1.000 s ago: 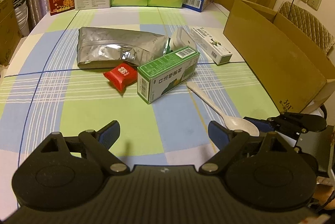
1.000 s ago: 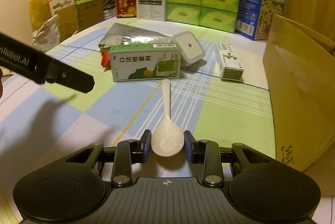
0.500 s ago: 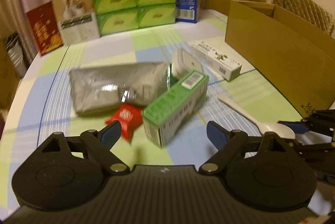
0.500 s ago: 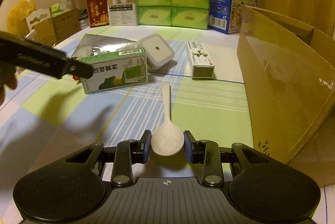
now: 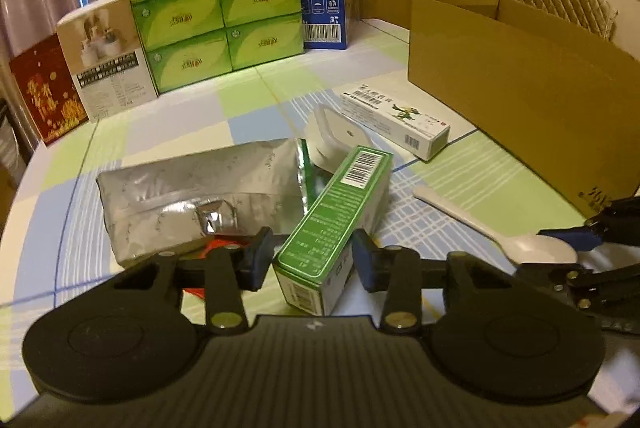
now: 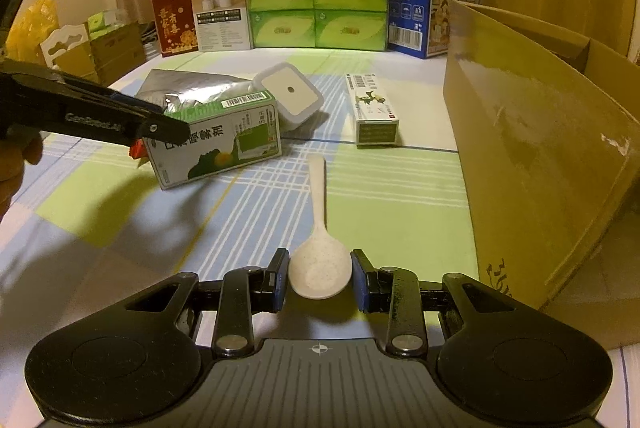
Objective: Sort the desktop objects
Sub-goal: 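Grasp the green-and-white medicine box with the left tool while the right tool holds the spoon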
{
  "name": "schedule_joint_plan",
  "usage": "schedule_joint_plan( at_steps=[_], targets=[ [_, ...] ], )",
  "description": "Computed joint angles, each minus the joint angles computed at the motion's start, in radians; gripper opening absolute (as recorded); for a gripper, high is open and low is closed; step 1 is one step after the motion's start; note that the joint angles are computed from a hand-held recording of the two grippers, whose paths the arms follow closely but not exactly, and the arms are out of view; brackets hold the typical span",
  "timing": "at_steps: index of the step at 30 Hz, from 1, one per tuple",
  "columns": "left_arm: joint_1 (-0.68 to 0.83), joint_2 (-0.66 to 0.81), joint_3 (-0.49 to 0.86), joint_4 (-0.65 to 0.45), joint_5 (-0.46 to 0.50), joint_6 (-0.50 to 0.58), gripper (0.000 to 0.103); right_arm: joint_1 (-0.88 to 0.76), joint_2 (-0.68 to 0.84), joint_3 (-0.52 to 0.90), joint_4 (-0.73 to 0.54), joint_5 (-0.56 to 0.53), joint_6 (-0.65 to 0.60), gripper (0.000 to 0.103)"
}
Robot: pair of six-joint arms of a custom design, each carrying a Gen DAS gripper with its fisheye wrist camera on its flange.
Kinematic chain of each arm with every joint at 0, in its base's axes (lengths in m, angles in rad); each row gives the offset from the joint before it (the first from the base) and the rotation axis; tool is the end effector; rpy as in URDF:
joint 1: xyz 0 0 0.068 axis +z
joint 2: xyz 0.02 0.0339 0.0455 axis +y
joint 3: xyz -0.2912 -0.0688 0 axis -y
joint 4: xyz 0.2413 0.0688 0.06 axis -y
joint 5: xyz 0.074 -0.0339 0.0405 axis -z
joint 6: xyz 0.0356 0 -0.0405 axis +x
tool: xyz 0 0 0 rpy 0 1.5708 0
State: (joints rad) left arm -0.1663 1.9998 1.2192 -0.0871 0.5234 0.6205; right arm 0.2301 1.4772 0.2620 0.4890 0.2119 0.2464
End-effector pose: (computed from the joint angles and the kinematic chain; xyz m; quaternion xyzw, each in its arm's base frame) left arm 0.4138 -0.0875 0.1712 0.4299 0.8034 -0.1618 0.3788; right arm 0.2104 0.0416 0.1259 0.0507 0.9067 0.0024 0.4188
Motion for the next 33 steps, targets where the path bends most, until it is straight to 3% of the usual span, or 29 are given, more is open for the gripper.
schedule_joint_plan(
  at_steps=[11, 15, 20, 27, 33],
  targets=[
    [-0.013, 0.028, 0.035, -0.061, 0.007, -0.022, 0.035, -0.002, -0.029, -0.004, -0.031, 0.001, 0.026, 0.03],
    [-0.017, -0.001, 0.016, -0.105, 0.0, -0.026, 0.025, 0.006, -0.051, -0.006, -0.057, 0.004, 0.033, 0.03],
    [0.002, -0.115, -0.104, -0.127, -0.043, -0.106, 0.025, 0.023, -0.137, -0.019, -0.145, 0.01, 0.048, 0.03],
    [0.059, -0.349, -0.359, -0.121, -0.048, -0.047, 0.025, 0.123, -0.317, -0.05, -0.347, 0.058, 0.158, 0.03],
    [0.067, -0.394, -0.438, -0.046, -0.05, -0.028, 0.027, 0.185, -0.287, -0.065, -0.309, 0.131, 0.143, 0.03]
  ],
)
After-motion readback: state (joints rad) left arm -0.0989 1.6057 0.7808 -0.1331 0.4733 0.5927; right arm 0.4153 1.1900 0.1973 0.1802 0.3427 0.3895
